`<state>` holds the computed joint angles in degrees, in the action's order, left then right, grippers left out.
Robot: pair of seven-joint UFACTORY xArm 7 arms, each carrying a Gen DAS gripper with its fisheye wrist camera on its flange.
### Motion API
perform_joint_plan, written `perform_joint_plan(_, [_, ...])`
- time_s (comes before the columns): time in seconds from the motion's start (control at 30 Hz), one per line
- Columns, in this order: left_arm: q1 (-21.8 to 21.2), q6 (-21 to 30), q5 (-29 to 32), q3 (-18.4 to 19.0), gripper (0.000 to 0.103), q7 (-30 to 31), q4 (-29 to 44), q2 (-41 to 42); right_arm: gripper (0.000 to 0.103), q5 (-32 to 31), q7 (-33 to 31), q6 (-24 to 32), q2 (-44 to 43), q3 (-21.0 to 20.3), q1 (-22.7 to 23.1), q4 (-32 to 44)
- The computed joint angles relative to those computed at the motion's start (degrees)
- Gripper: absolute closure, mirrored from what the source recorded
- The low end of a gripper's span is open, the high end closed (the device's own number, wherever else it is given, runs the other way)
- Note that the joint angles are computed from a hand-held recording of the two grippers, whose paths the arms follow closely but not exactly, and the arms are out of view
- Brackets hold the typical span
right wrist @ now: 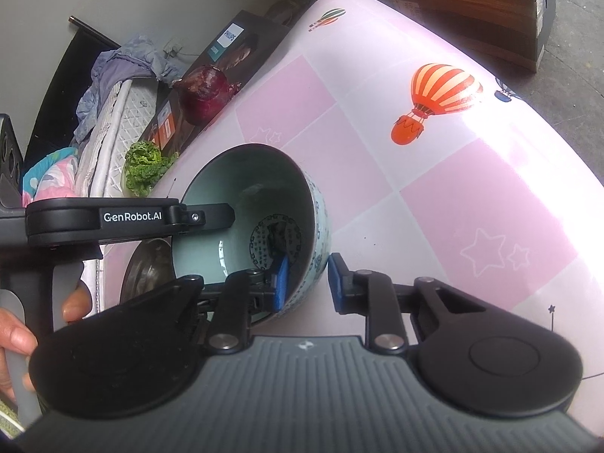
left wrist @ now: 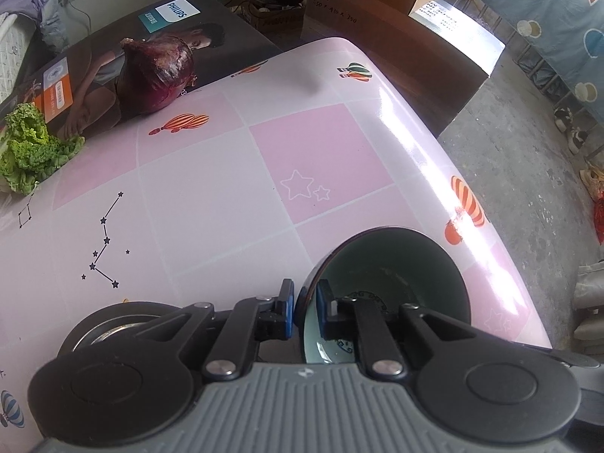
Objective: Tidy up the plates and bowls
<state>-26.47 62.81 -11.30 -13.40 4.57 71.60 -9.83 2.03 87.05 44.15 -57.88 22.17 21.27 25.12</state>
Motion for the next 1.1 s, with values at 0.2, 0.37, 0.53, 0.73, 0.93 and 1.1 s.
perform_joint_plan(0.2, [-0.3, 0.2, -1.2, 0.1, 0.09, -0.1, 0.5, -1.3, 0.082, -1.0, -0.2, 2.8, -2.2, 0.0, -0.8, 1.2])
perform_joint_plan(0.37, [-0.2, 0.7, -2.1, 0.3, 0.09, 0.1, 1.2, -2.9, 0.082, -1.6, -1.0, 5.2, -3.5, 0.2, -1.8, 3.1])
perform_joint_plan(0.53, [0.2, 1.4, -1.9, 0.6, 0.09, 0.1, 2.1, -4.8, 0.082, -2.2, -2.4, 6.8, -3.3, 0.8, -3.0, 6.1])
perform_joint_plan(0.73, [2.1, 3.3, -1.8, 2.3, 0.09, 0.5, 1.9, -7.7, 0.082, -2.0, -3.6, 5.4, -0.1, 1.9, -4.0, 10.0])
perform_joint_plan(0.93, [5.5, 5.1, -1.9, 5.5, 0.09, 2.8, -0.8, -12.1, 0.082, -2.4, -4.0, -0.2, 8.0, 4.0, -4.5, 14.9])
perform_joint_plan(1.1, [8.7, 6.0, -1.2, 7.6, 0.09, 4.8, -4.9, -14.9, 0.082, -3.3, -3.1, -5.0, 16.4, 5.6, -3.9, 18.5])
